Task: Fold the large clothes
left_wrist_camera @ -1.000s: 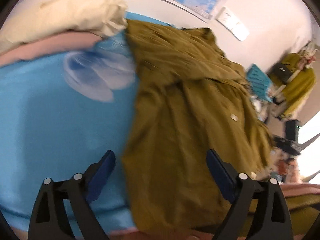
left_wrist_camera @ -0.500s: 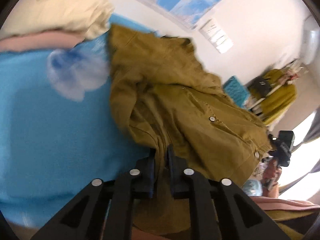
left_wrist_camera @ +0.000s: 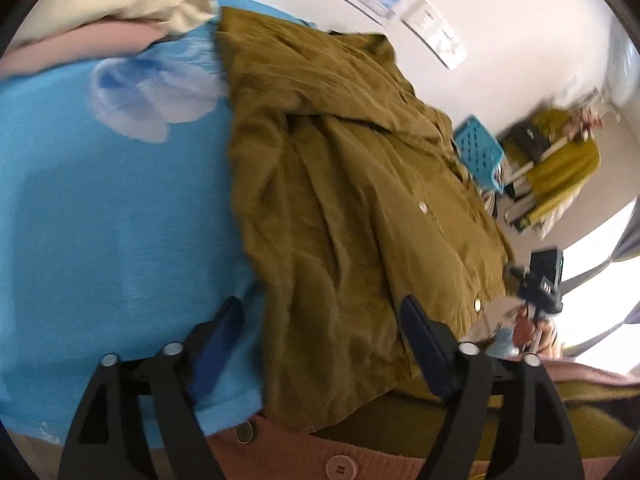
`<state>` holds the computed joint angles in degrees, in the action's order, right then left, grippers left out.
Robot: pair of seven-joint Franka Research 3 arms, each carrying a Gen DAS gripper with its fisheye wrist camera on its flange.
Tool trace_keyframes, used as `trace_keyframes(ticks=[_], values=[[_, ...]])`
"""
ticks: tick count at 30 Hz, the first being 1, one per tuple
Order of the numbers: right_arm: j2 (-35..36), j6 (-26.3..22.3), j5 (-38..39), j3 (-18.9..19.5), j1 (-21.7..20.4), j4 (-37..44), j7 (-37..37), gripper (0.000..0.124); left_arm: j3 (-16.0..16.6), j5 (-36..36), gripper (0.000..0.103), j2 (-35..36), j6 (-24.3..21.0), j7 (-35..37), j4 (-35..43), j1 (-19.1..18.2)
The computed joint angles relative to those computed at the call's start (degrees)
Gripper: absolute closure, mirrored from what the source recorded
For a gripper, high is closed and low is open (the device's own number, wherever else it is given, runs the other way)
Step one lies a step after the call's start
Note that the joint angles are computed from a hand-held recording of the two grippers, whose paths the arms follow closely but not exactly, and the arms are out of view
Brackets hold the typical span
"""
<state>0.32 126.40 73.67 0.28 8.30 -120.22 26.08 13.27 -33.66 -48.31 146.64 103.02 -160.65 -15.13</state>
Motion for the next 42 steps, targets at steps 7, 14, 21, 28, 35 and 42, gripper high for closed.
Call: trace_keyframes(ticks=[7,14,21,28,35,42], values=[[0.12,-4.79,2.21,-0.05,-0.52,-0.58,-2.89,0.110,-0.32,-5.12,0.041,-1.42,4.07,3.58,-2.16,-4.96],[-3.97,-9.56,8.01,-1.15,-0.47,-1.30,-7.40,0.115,-4.57,0.40,0.095,-0.38,5.44,-8.25,-0.67,-1.17],[-4.34,-12.25,11.88,-2.07,0.55,2.29,-10.87,0.115,0.56,0.75,0.095,-3.63,7.32,-9.90,2.97,-3.28],[1.78,-11.08,12.85,-0.40,0.25,13.32,-5.20,0.115,6.45,-2.18,0.095,1.42,6.36,-7.01,10.53,-8.18],[10.21,-8.11,9.84,2.86,-0.18,28.67,3.73,0.114,5.65,-4.34,0.093,10.44,2.17,-4.93,21.00,-4.79],[26.38,-2.76,-2.28,6.75,1.34,53.73,20.04,0.114,4.70,-7.12,0.092,22.90,-2.68,-3.85,33.77,0.01]])
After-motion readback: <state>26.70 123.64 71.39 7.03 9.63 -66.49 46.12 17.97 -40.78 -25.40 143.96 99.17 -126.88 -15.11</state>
